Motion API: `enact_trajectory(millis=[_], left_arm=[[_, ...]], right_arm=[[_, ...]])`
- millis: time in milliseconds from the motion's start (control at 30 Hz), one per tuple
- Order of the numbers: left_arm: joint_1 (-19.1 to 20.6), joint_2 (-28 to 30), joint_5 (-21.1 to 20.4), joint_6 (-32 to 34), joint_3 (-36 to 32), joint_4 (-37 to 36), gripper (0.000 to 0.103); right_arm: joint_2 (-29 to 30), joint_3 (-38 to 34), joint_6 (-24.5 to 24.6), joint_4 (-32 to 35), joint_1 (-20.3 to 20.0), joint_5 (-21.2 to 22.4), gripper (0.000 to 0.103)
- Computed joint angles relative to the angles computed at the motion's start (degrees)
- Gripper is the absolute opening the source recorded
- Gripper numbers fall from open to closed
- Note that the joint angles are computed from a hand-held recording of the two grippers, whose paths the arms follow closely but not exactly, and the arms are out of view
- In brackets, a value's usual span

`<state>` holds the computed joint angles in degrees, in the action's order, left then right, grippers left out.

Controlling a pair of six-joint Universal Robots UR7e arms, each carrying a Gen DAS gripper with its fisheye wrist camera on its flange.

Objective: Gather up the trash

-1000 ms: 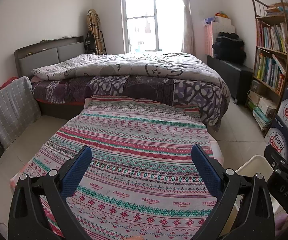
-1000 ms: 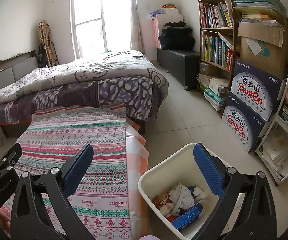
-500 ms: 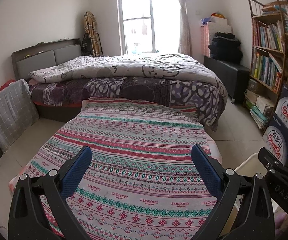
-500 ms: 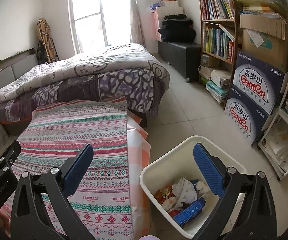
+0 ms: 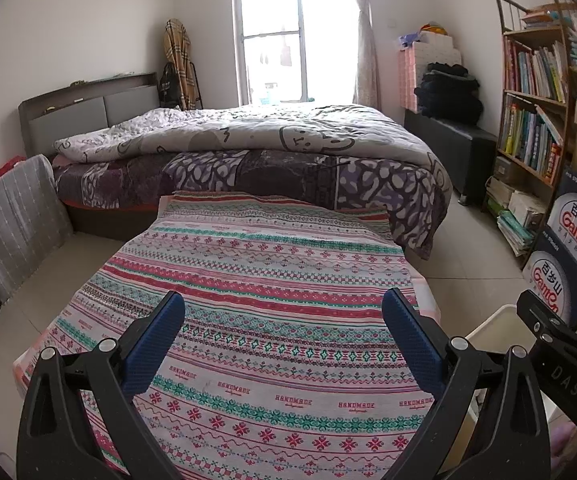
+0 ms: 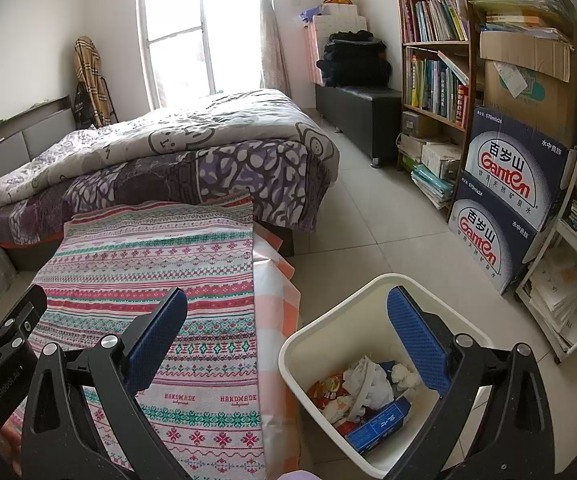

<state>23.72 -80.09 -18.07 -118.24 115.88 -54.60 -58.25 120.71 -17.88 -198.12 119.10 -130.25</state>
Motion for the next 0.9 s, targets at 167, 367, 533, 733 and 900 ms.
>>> enact_trajectory(millis=[167, 367, 533, 733, 900], left_arm=[[0.19, 0.1, -0.61, -1.01, -0.3, 0.51, 0.096], [0.45, 0.06, -1.02, -0.59, -0.25, -0.2, 0.096], [0.49, 0.14, -1.11, -0.81, -0.32, -0.03, 0.096], [0.71, 0.03, -1.43, -0.73, -0.21, -0.49, 0.096], [0.74, 0.06, -1.48, -0.95, -0.33, -0.17, 0.096]], right_arm=[[0.02, -0.01, 0.05, 0.02, 0.01, -0.05, 0.096], [-0.04, 0.04, 0.06, 0.08, -0.06, 0.07, 0.096], [-0.01, 0.04, 0.03, 0.01, -0.03, 0.04, 0.096], [0.03, 0.03, 0.01, -0.07, -0.05, 0.03, 0.096], [0.04, 0.01, 0.03, -0.04, -0.03, 0.0, 0.096]])
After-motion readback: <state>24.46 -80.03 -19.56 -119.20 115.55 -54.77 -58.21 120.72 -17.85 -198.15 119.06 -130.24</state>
